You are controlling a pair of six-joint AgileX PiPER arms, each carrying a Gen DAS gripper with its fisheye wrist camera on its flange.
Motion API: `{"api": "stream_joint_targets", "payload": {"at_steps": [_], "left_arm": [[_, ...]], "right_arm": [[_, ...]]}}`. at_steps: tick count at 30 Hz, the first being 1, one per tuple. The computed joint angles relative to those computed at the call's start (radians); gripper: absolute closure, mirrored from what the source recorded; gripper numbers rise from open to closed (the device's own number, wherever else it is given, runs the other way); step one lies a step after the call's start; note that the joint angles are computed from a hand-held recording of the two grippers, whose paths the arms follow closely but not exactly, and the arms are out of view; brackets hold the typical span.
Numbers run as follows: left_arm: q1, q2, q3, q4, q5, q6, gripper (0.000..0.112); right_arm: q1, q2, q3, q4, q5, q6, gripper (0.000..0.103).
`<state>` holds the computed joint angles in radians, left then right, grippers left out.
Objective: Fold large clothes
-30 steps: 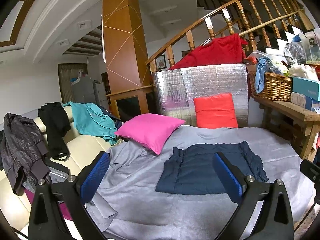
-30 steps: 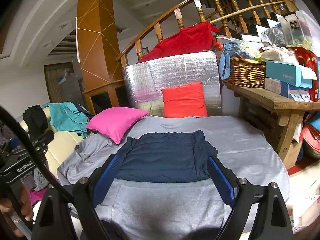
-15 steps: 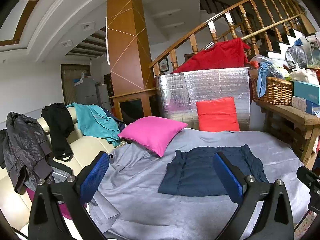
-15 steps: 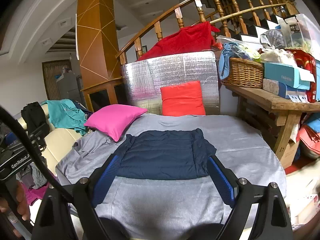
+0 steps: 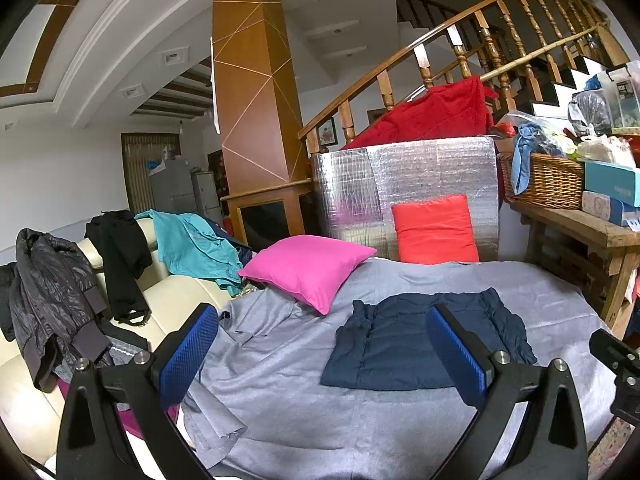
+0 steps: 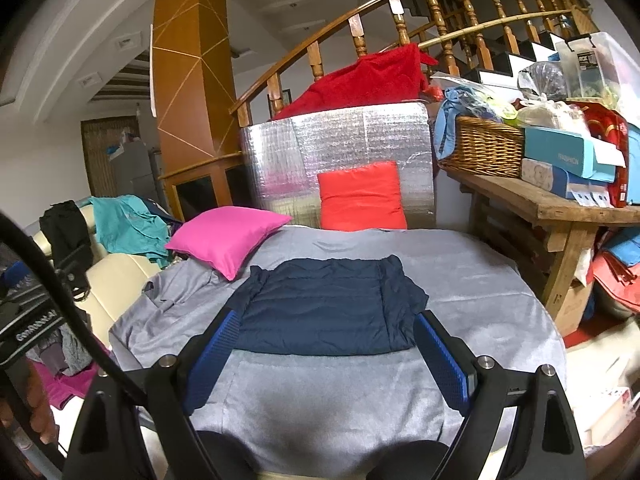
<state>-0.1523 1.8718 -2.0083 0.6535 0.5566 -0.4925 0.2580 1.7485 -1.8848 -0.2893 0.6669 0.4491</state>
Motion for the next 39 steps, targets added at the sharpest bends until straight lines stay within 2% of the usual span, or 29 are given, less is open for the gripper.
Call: {"api": "stream_joint_targets", "payload": {"at_steps": [6,39], "left_arm": [[-0.001,-0.008,0.006,-0.003,-0.001,0.001,0.009],[-0.006,-0.061,0.059,0.021,-0.014,-0.032,0.009]], "right_arm": [[0.007,0.024,-0.036,-0.05,0.066,0.045,0.012],[0.038,-0.005,-0.036,-0.094,0.082,0.081,0.012]]}}
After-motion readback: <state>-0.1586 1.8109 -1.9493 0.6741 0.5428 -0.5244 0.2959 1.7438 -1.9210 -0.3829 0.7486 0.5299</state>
